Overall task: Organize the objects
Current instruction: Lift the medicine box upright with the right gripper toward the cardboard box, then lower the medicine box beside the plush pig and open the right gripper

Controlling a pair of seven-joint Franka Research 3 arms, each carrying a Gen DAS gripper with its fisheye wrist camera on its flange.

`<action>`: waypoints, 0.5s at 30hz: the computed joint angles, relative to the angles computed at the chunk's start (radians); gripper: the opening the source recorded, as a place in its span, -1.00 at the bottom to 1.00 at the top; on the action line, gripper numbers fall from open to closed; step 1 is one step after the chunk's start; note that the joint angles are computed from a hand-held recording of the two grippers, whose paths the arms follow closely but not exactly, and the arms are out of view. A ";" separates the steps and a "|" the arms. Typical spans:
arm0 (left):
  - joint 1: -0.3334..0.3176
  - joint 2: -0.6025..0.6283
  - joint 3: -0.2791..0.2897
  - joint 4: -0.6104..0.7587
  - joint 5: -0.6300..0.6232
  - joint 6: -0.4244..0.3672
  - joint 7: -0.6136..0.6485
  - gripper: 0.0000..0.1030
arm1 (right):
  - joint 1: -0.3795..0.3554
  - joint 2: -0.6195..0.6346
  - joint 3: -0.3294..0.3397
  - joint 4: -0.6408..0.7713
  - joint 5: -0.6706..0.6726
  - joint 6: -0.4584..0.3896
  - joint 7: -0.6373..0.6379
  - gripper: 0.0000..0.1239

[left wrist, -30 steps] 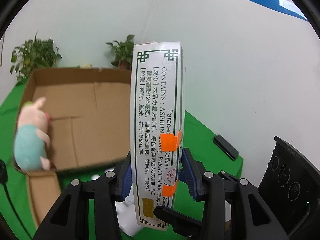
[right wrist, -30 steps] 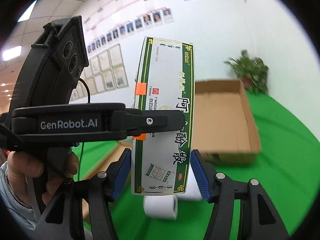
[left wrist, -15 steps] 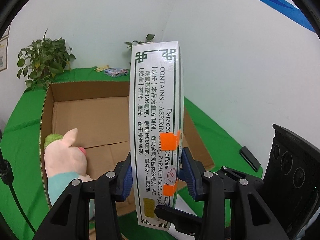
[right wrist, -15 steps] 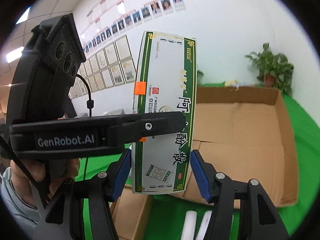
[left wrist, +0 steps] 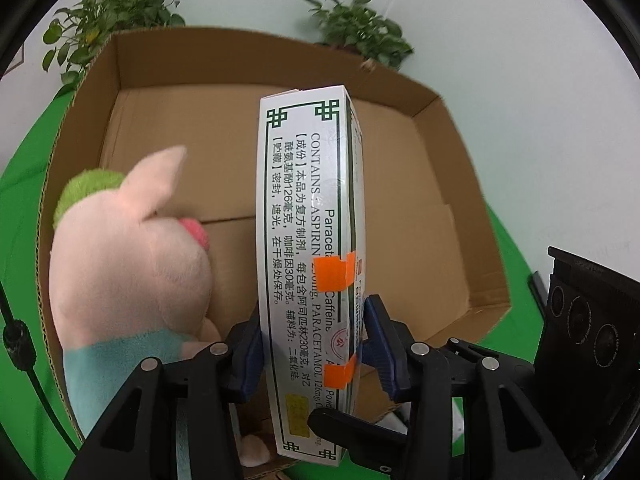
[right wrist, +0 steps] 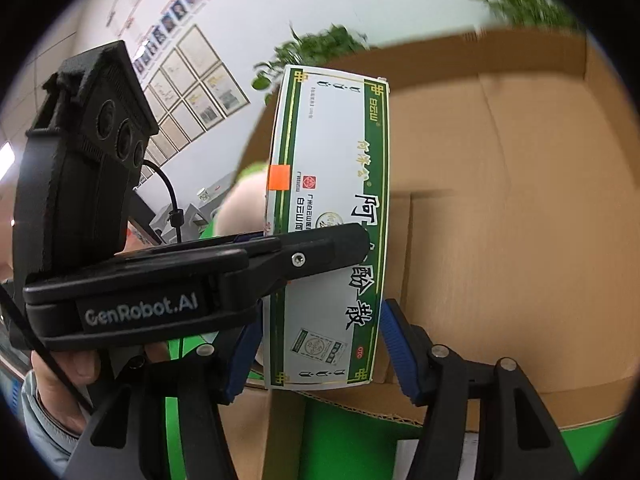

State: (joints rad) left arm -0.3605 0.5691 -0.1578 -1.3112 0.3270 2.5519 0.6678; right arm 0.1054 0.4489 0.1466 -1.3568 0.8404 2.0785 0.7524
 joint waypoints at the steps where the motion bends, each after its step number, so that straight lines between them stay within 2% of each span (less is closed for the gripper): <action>1: -0.008 0.000 0.008 0.000 0.012 -0.006 -0.008 -0.12 | 0.002 0.007 -0.001 0.003 -0.003 -0.001 0.005 -0.07; 6: -0.039 -0.074 0.042 -0.093 0.084 0.044 -0.109 -0.07 | 0.016 0.034 -0.016 0.020 -0.053 0.030 0.052 -0.07; 10: -0.063 -0.144 0.062 -0.172 0.172 0.022 -0.224 -0.07 | 0.028 0.045 -0.018 0.037 -0.117 0.027 0.076 -0.07; 12: -0.067 -0.191 0.070 -0.234 0.229 0.036 -0.298 -0.07 | 0.045 0.036 -0.024 0.033 -0.161 0.036 0.091 -0.06; 13: -0.070 -0.221 0.074 -0.277 0.266 0.056 -0.346 -0.07 | 0.054 0.043 -0.029 0.045 -0.187 0.030 0.112 -0.06; 15: -0.072 -0.265 0.077 -0.320 0.335 0.039 -0.420 -0.07 | 0.066 0.068 -0.035 0.093 -0.233 -0.011 0.167 -0.04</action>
